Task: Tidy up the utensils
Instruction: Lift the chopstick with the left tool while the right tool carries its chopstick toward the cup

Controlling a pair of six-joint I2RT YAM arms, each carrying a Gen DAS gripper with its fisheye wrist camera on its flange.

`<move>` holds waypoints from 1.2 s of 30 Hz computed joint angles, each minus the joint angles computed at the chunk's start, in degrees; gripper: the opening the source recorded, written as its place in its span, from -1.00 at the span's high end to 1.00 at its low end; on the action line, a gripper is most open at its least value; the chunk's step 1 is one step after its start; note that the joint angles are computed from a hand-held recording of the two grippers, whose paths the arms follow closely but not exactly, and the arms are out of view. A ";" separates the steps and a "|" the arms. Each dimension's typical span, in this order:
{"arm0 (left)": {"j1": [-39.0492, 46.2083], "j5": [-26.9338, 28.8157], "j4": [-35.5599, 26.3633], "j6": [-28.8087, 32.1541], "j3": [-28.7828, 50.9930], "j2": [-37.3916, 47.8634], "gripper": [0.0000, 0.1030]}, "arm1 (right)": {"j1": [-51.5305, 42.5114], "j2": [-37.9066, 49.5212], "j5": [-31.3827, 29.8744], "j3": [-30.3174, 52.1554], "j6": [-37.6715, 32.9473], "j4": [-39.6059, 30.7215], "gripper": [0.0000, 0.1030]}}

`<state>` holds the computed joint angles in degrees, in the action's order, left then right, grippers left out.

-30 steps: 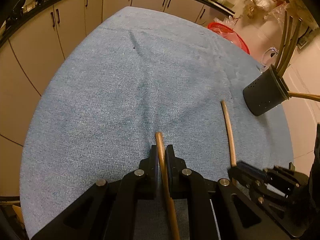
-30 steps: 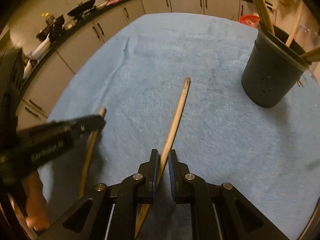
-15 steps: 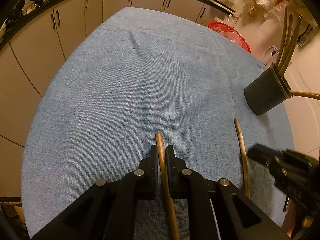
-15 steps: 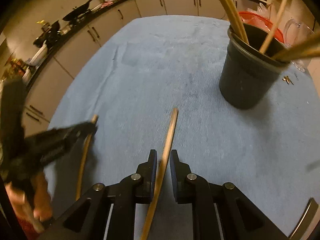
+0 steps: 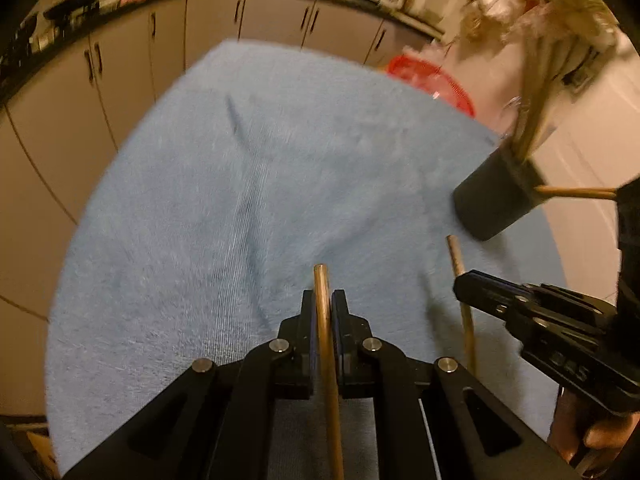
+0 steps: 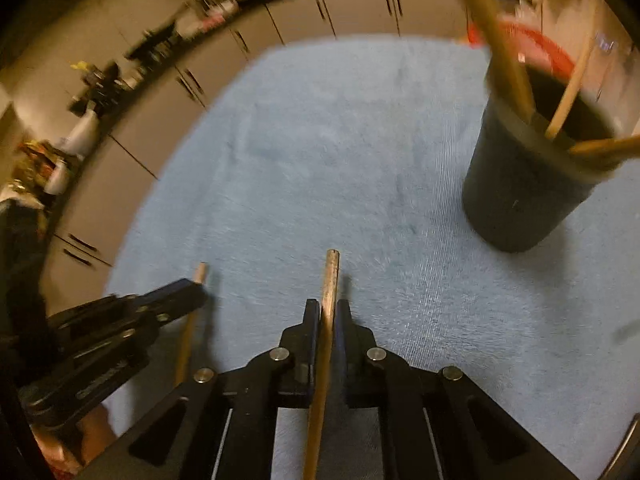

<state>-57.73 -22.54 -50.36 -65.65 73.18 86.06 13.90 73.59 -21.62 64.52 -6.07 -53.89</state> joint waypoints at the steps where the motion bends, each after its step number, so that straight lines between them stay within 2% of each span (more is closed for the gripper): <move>1: -1.02 -1.61 -0.94 -0.10 1.38 -0.43 0.86 | -0.80 -3.03 -1.42 -0.18 -0.41 -0.20 0.83; 3: -3.29 -5.06 -2.94 -0.34 4.29 -1.01 0.86 | -2.93 -9.62 -4.06 -0.12 -1.24 -0.52 0.83; 8: -10.16 -14.86 -10.66 -2.28 13.85 0.39 0.86 | -9.35 -18.43 -10.90 1.46 -2.88 -2.91 0.84; 10: -11.72 -16.83 -13.34 -3.00 17.10 1.45 0.86 | -11.60 -19.52 -11.48 3.73 -5.27 -6.95 0.84; 12: -12.19 -17.54 -15.21 -3.95 18.33 1.81 0.86 | -10.41 -18.65 -9.53 5.00 -6.67 -9.44 0.81; 14: -11.87 -17.12 -16.05 -5.22 18.69 2.38 0.86 | -7.27 -14.65 -7.42 5.46 -6.36 -11.44 0.78; 15: -11.61 -16.64 -15.93 -5.84 18.24 2.29 0.86 | -7.09 -12.89 -7.81 4.93 -6.07 -11.96 0.70; 17: -10.96 -15.64 -15.19 -6.96 15.80 0.60 0.86 | -5.78 -9.34 -6.05 1.97 -5.93 -9.34 0.61; 23: -9.61 -14.22 -13.38 -7.64 11.14 -2.46 0.86 | 1.06 2.52 1.27 0.73 -0.49 -2.48 0.61; 29: -8.41 -13.03 -10.60 -6.67 7.53 -4.48 0.86 | 8.71 8.77 11.28 2.63 1.98 -1.22 0.59; 31: -8.19 -12.68 -9.79 -6.40 6.85 -4.72 0.86 | 10.24 8.00 13.45 1.77 2.12 0.15 0.67; 32: -8.33 -12.69 -9.91 -6.44 6.70 -5.02 0.86 | 11.26 7.82 14.76 1.57 1.94 0.36 0.80; 34: -8.22 -12.56 -9.81 -6.36 6.59 -5.12 0.86 | 11.43 7.79 14.69 1.34 1.80 0.78 0.82; 36: -8.62 -12.74 -10.11 -6.52 7.04 -5.10 0.86 | 8.97 7.30 10.01 1.15 1.44 0.57 0.85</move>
